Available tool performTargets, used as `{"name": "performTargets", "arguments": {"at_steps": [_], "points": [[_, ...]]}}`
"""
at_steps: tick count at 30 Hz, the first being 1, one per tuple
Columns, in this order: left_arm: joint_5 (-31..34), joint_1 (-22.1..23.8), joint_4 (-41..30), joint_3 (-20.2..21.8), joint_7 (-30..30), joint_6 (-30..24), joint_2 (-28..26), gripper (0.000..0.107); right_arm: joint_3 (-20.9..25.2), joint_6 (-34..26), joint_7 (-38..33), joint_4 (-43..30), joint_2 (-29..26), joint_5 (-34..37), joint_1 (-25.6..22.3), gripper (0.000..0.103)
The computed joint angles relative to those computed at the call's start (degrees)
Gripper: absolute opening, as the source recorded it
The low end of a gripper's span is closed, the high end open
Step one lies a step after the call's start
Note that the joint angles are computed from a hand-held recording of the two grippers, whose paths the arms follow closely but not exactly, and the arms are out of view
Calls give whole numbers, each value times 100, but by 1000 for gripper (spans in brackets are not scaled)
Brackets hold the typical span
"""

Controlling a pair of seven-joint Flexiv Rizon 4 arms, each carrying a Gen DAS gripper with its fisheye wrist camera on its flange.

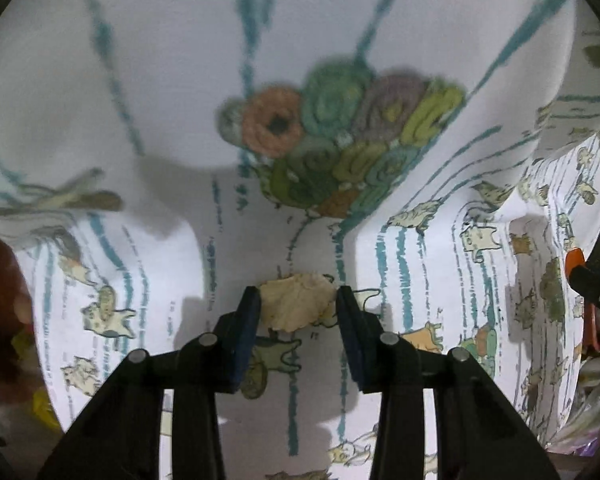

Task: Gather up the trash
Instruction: 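Grasp the white paper scrap with the left gripper while the right gripper grasps the orange cap, then carry the white scrap and orange cap down over the pink basket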

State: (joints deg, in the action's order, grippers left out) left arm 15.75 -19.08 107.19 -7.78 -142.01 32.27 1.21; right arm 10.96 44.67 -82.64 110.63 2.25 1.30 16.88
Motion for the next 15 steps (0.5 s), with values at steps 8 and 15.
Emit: {"name": "performTargets", "arguments": {"at_steps": [8,15], "points": [[369,-29,-116,-287,-210,-545,662,37,83,-6,24,255,504,70,35,32],[600,-40,-389,-639,-209,-1438,1376,37,177,-36,-99,518,1392,303,274,32]]}}
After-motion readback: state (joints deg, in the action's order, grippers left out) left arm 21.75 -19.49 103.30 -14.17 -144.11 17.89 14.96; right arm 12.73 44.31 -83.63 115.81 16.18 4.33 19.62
